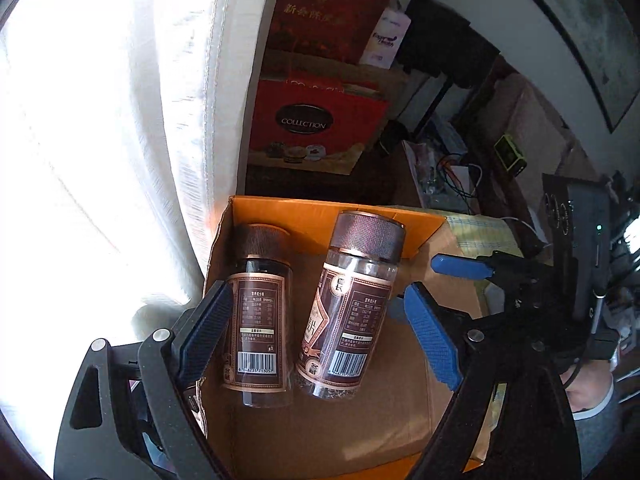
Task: Organize objects
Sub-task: 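Lower both jars into the orange box and open both tools, then withdraw both tools from the box back over the table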
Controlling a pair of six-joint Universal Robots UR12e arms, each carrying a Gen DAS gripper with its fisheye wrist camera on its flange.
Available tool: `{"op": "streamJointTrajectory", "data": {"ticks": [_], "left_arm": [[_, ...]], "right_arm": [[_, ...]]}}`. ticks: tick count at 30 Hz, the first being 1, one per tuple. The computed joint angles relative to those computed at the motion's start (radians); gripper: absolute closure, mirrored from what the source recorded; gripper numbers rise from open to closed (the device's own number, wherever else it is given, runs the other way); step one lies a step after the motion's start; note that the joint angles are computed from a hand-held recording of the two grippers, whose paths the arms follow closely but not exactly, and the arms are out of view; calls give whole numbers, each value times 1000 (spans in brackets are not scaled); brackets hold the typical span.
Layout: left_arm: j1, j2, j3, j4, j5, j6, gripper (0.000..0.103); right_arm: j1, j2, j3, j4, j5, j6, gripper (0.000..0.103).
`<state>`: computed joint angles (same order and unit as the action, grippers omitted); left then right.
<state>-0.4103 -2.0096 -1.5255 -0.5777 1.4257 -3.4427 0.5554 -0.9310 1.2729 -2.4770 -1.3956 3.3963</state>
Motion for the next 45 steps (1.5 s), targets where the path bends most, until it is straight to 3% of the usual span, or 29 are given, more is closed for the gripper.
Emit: {"op": "streamJointTrajectory", "data": {"ticks": [7,15,25,35,41,45], "left_arm": [[-2,6,-15,5,-18,-5,13],[-17,8,-31,33,-42,-20,3],[-58,-1,-10,-5,-61,12,0],[-133,-19,30,-9,-23,79,0],[-160,-39,57,-50,-96,139,0],[-188,-51,80,-72,-78,169,0]], "right_arm": [[2,7,-2,15,17,-4,17],[-9,-68,100,-42,-16,-9,17],[-11,-179,236,-96,-181,-23,9],[-37,-296,383,-148,-257,9,2],[-39,-349,452,-158,-365,38,0],[-56,-384,505,-174,-366,63,0]]}}
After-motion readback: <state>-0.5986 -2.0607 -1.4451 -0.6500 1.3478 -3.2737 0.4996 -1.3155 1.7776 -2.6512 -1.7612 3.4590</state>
